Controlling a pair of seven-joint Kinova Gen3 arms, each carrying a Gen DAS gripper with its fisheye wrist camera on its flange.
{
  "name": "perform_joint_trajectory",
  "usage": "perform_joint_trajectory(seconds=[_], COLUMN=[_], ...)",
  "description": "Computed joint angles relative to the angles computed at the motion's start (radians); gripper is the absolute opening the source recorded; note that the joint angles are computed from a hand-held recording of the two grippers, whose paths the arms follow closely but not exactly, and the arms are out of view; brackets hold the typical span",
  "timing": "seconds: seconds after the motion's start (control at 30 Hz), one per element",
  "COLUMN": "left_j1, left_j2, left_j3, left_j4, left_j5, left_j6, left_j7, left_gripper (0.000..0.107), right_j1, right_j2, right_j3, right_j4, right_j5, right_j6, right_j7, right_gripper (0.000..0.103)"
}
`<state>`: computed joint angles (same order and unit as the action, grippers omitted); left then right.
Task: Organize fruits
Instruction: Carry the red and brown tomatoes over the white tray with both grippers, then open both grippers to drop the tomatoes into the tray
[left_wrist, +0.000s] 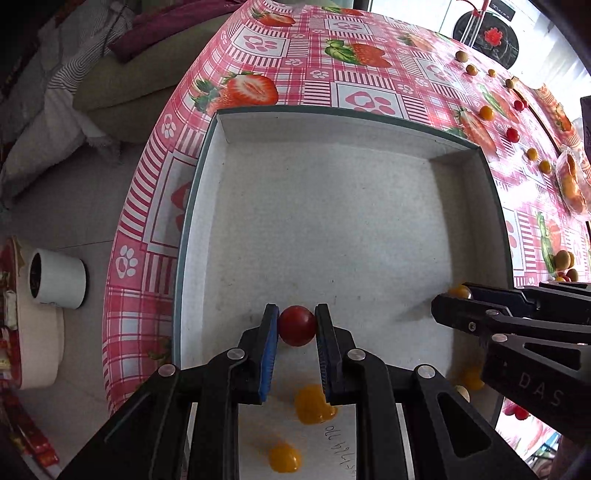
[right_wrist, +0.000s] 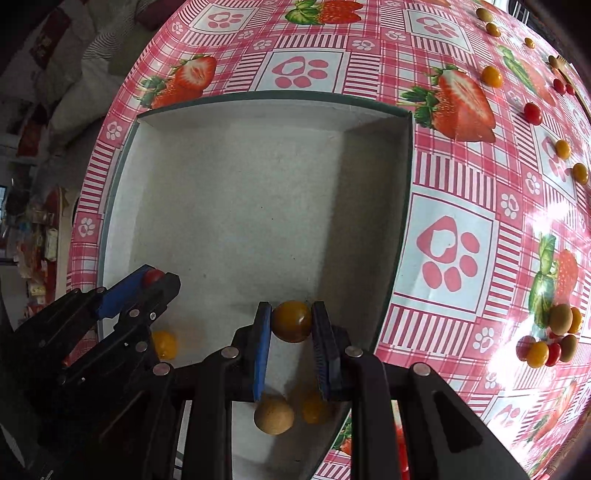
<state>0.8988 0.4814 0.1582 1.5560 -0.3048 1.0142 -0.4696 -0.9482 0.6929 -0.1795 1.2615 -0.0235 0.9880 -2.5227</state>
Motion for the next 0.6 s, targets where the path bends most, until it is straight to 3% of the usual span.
perform_joint_trajectory(seconds=[0.1, 0.17, 0.2, 0.23, 0.33, 0.6], left_j1=[0.006, 0.013, 0.029, 0.049, 0.056, 0.074], left_j2=[0.009, 0.016, 0.021, 0.016, 0.017, 0.028], left_j3=[0.0, -0.002, -0.009, -0.018, -0.007, 0.01], left_j4=[-0.016, -0.031, -0.045, -0.046, -0.066, -0.132], left_j5=[-0.005, -0.011, -0.026, -0.05, -0.067, -0.062], left_j6=[0.018, 0.035, 0.051, 0.058, 0.08, 0.134], left_j7=[-0.003, -0.003, 0.012, 0.033, 0.025, -0.024], left_gripper=[0.023, 0.04, 0.063, 0.072, 0.072, 0.072], right_j1=[0.0, 0.016, 0.021, 0.023, 0.014, -0.01], right_j2=[0.006, 0.001, -0.009, -0.023, -0.081, -0.243], right_j3=[0.004, -0.007, -0.008, -0.007, 0.004, 0.019], right_j4=[-0.006, 0.004, 0.018, 0.034, 0.088, 0.286], right_j5=[0.006, -0.01, -0.017, -0.019, -0.001, 0.067], right_j6=[-0.007, -0.021, -0.035, -0.049, -0.093, -0.141], right_j7=[0.001, 0.014, 0.013, 0.011, -0.009, -0.16], right_gripper=[0.025, 0.027, 0.031, 0.042, 0.067, 0.072])
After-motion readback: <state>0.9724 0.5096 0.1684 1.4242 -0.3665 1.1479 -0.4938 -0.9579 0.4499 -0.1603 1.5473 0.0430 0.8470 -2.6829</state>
